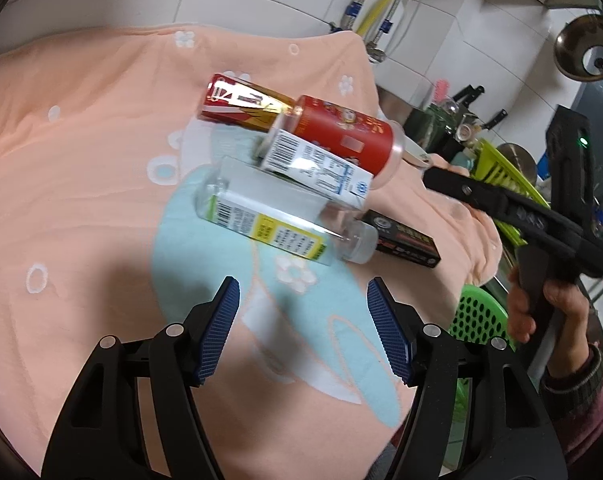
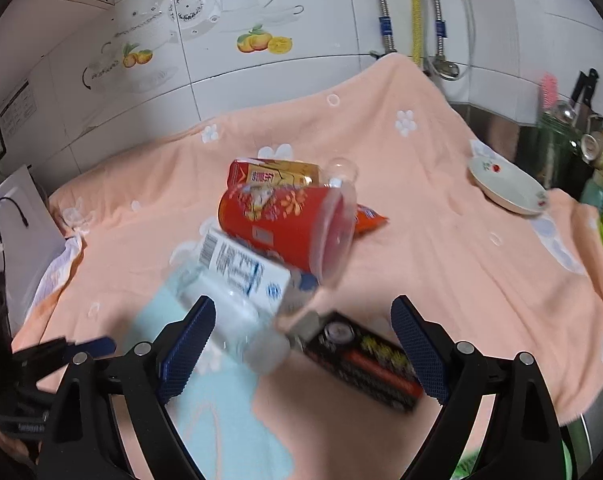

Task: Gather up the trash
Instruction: 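Move both tools back over the towel toward the red cup, then grasp the red plastic cup by its rim with the right tool and lift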

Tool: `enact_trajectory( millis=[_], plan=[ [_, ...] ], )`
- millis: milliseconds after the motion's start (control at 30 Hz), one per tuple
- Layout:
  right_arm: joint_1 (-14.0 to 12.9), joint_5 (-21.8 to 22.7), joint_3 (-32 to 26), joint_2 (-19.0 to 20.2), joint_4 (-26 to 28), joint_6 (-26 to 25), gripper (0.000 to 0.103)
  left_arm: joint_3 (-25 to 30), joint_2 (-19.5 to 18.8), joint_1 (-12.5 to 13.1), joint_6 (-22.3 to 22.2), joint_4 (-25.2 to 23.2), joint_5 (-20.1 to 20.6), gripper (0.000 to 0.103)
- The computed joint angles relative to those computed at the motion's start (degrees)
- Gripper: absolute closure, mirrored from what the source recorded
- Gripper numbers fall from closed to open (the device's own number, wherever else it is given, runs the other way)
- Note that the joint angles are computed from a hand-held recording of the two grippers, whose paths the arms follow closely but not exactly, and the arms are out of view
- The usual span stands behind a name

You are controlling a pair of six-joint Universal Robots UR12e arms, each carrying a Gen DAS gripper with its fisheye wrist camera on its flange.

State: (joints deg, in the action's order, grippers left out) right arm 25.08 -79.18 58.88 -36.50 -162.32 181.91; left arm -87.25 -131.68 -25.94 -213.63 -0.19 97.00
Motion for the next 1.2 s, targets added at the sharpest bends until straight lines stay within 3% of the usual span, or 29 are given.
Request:
enact_trajectory(
  millis=[333, 633, 900, 1200],
  plan=[
    [-0.4, 3.2, -11.7, 6.5, 5.7, 2.1, 0.023, -0.4, -0.1, 1.1, -1.4, -0.6, 0.2, 0.035],
    [-1.1, 9.4, -20.0, 11.4, 10.1, 4.3, 0.036, 0.2, -0.8, 1.5, -1.9, -1.6, -0.5, 0.035],
    [-1.0, 12.2, -22.1, 12.5, 11.1, 3.5, 0.065, 0.6, -1.1, 1.6, -2.1, -2.3, -0.2, 0.035],
    [-0.6, 10.8, -17.6, 10.1, 6.5, 2.3, 0.095, 2.2, -1.5, 1.5, -1.4, -3.3, 0.2, 0.034]
  ],
)
